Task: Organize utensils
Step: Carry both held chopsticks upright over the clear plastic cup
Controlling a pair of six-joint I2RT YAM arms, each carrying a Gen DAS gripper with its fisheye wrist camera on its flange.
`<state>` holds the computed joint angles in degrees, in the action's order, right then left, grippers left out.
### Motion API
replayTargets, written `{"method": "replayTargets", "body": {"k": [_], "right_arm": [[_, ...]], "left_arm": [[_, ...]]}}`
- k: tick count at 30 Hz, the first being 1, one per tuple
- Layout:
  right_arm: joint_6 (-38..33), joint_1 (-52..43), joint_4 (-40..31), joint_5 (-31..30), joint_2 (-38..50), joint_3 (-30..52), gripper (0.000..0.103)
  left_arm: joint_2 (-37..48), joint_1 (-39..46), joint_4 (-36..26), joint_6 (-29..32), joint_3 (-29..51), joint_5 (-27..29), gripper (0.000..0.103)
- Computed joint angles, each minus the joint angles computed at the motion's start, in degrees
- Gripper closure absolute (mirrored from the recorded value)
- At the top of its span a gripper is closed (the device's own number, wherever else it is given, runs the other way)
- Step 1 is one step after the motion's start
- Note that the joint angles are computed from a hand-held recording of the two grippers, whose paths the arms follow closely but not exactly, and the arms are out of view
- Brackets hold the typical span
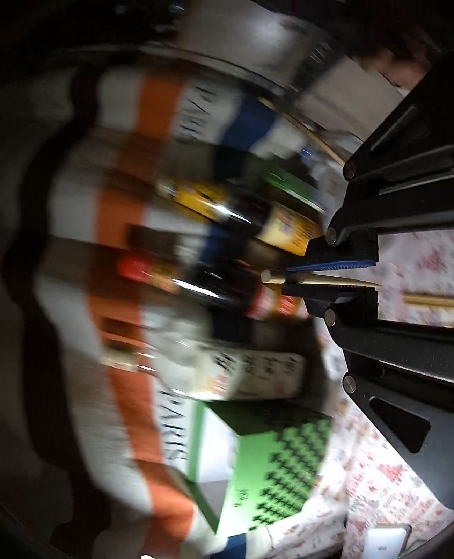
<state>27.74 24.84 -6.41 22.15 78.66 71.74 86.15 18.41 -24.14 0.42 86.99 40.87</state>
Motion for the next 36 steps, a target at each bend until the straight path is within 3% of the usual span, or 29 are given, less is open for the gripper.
{"method": "replayTargets", "body": {"k": [2,4,6,10,13,18,27,30,36], "right_arm": [[0.8,-0.5,1.8,1.0,-0.9,-1.5,0.095],[2.1,-0.5,4.5,4.4,-1.6,-3.4,0.095],[2.9,-1.3,6.1,4.0,-2.0,-4.6,0.095],[4.3,-3.1,8.8,1.9,-2.1,-6.3,0.095],[4.0,-2.1,3.6,5.7,-0.2,-2.9,0.095],[4.5,-3.5,0.5,1.0,2.9,-0.3,0.095],[6.0,-5.4,-9.6,-3.3,10.6,7.6,0.095],[6.4,-5.7,-11.7,-4.3,12.3,9.1,0.095],[6.8,-5.9,-11.9,-4.9,13.6,9.5,0.095]], "left_arm": [[-0.3,-1.0,2.8,-5.4,1.2,-1.0,0.097],[0.0,-0.4,4.7,-8.9,1.4,1.9,0.097],[0.5,0.1,2.5,-9.0,2.8,4.7,0.097],[3.6,-2.3,-1.1,-8.0,4.2,4.4,0.097],[4.5,-3.3,2.3,-10.4,1.2,3.0,0.098],[7.1,-2.0,9.9,-17.7,-1.8,7.7,0.098],[2.0,-3.3,18.7,-18.6,-7.1,0.6,0.098],[3.1,-2.5,19.9,-20.6,-6.6,3.5,0.098],[2.2,-2.7,24.5,-21.9,-8.3,2.2,0.098]]}}
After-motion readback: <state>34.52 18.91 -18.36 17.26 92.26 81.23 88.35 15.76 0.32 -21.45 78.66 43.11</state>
